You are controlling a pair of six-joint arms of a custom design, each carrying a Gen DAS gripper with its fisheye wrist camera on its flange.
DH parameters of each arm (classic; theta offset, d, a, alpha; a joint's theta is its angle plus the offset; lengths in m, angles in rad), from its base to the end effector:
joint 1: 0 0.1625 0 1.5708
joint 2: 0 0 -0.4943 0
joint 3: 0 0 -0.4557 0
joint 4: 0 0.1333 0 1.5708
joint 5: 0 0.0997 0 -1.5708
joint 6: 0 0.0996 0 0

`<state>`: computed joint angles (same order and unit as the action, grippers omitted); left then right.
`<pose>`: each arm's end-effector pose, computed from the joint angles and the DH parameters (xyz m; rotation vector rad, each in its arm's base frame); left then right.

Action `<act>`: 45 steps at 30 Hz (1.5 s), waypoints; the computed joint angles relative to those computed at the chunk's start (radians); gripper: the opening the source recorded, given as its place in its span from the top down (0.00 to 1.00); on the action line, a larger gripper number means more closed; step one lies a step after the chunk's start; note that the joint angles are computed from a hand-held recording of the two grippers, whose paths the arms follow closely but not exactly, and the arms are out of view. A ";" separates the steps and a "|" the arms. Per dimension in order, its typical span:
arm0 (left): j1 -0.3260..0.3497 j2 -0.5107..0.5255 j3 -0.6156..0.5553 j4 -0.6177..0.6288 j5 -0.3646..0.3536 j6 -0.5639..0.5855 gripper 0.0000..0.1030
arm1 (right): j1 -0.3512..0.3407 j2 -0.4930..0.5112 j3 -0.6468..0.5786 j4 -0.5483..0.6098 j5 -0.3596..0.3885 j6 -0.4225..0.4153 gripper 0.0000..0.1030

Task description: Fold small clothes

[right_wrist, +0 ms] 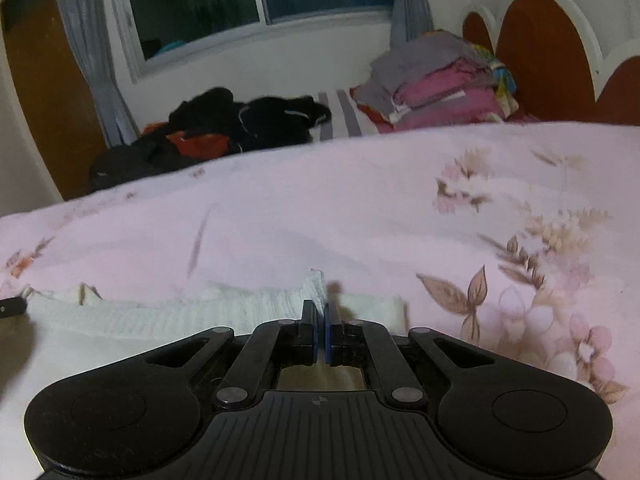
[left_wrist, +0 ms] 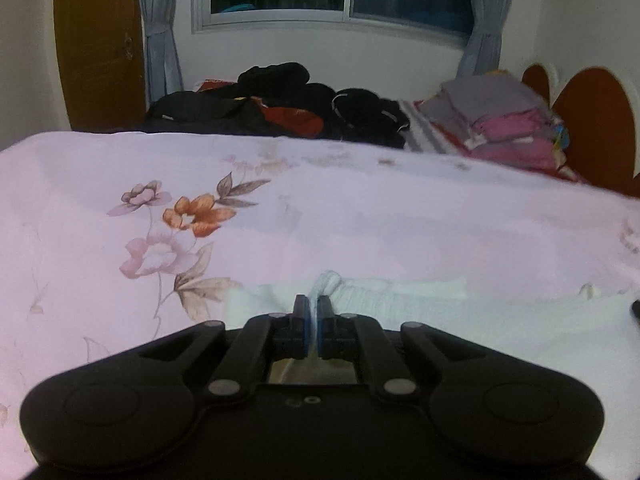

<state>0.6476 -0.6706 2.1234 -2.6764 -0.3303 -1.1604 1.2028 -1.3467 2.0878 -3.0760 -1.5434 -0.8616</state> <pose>-0.2804 -0.4974 -0.0471 0.0122 2.0337 -1.0658 -0.0842 -0.5965 0.3339 0.6459 -2.5053 0.8696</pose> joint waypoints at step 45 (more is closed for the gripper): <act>-0.115 0.023 -0.037 0.156 -0.164 -0.081 0.22 | 0.036 -0.138 0.198 0.052 0.055 -0.125 0.70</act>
